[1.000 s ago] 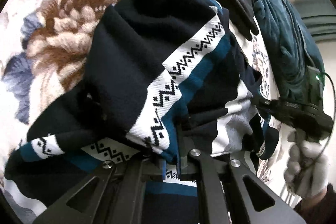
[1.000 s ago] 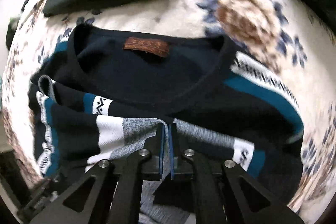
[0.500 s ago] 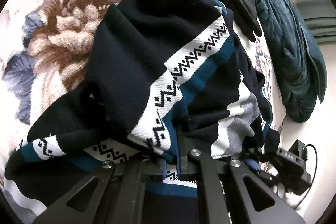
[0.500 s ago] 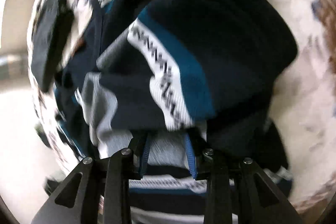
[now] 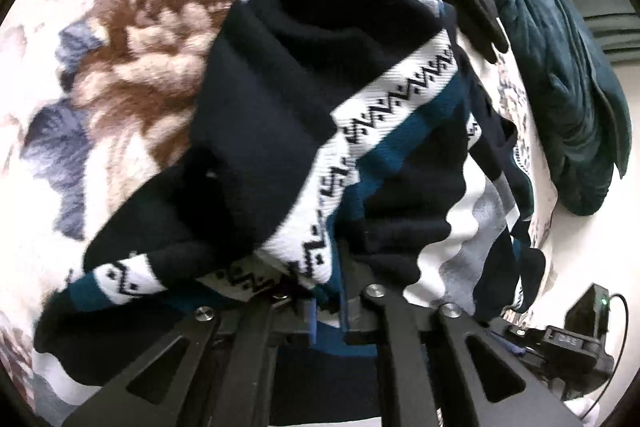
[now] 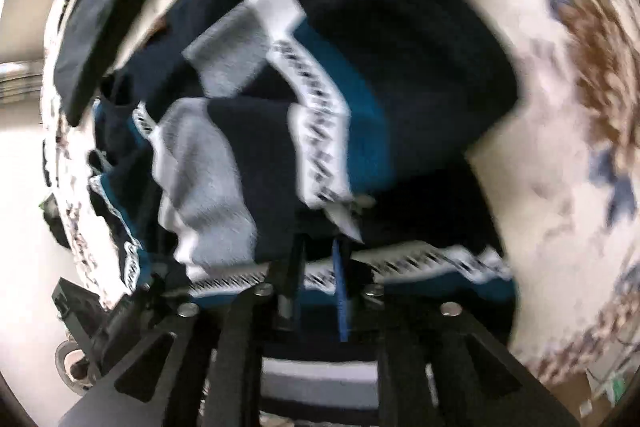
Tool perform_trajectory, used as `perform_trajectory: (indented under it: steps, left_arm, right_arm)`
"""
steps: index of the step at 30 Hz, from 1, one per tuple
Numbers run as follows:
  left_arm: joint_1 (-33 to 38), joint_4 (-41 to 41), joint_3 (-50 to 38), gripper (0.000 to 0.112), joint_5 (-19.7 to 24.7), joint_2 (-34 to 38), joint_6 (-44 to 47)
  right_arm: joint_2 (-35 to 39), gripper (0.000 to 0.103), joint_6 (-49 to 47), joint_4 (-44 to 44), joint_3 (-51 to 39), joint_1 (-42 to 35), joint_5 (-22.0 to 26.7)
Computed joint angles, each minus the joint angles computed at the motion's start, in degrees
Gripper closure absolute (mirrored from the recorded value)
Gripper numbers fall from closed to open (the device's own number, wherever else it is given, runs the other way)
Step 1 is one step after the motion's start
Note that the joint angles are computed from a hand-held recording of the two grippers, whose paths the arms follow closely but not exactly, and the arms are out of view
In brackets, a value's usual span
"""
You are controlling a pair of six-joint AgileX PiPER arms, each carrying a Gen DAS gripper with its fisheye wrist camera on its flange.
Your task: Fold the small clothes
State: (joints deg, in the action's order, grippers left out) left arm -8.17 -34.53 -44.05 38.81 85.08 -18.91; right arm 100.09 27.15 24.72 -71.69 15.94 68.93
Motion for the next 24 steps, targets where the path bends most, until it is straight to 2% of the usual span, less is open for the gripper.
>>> perform_trajectory:
  steps: [2,3,4,6,8,10,11,12,13,15,17,20,24]
  left_arm:
    - [0.49,0.61,-0.71,0.102,2.27,-0.42,-0.24]
    - [0.45,1.78,-0.92,0.097,3.29,-1.15,-1.47]
    - [-0.04,4.17,-1.2,0.092,4.46,-2.35,-4.2]
    - [-1.13,7.91,-1.49,0.09,6.35,-4.75,-8.69]
    - [-2.96,11.98,-2.56,0.09,8.53,-6.12,-13.41]
    - [-4.72,15.75,-4.24,0.09,10.61,-6.93,-17.85]
    - [-5.73,17.26,-5.28,0.09,10.72,-6.84,-19.24]
    - [-7.21,19.53,-6.83,0.09,10.6,-6.19,-20.75]
    - [-8.31,20.86,-8.25,0.09,9.59,-5.08,-20.66]
    - [-9.72,24.3,-11.37,0.09,7.56,-1.63,-21.41]
    - [-8.69,23.96,-13.48,0.09,5.88,3.06,-18.8]
    - [-5.16,17.89,-13.1,0.09,3.87,7.35,-12.96]
    - [-4.97,15.29,-11.84,0.09,6.13,4.19,-11.5]
  right_arm:
    - [-3.88,0.072,1.14,-2.9,0.39,-1.3,0.05]
    - [-5.02,0.065,2.13,-4.79,-0.57,-1.82,-0.34]
    - [-5.74,0.051,4.4,-8.17,-2.26,-1.72,-0.34]
    - [-7.14,0.031,6.96,-14.47,-4.12,-2.11,-1.78]
    - [-4.25,0.031,6.16,-18.68,-7.45,-2.36,-2.49]
    - [1.12,0.031,2.93,-18.08,-11.64,-3.24,-1.78]
    - [3.75,0.033,1.51,-17.01,-13.4,-3.52,-1.24]
    - [5.42,0.055,-0.71,-14.96,-13.88,-4.33,-1.77]
    - [6.16,0.101,-2.12,-13.65,-13.74,-4.56,-2.55]
    - [5.81,0.099,-1.81,-13.49,-13.67,-4.41,-3.6]
    - [3.5,0.1,-0.39,-16.89,-12.71,-4.15,-5.75]
    - [2.44,0.1,-0.31,-16.58,-11.16,-7.56,-5.85]
    - [3.54,0.099,-3.03,-13.11,-9.59,-10.17,-4.79]
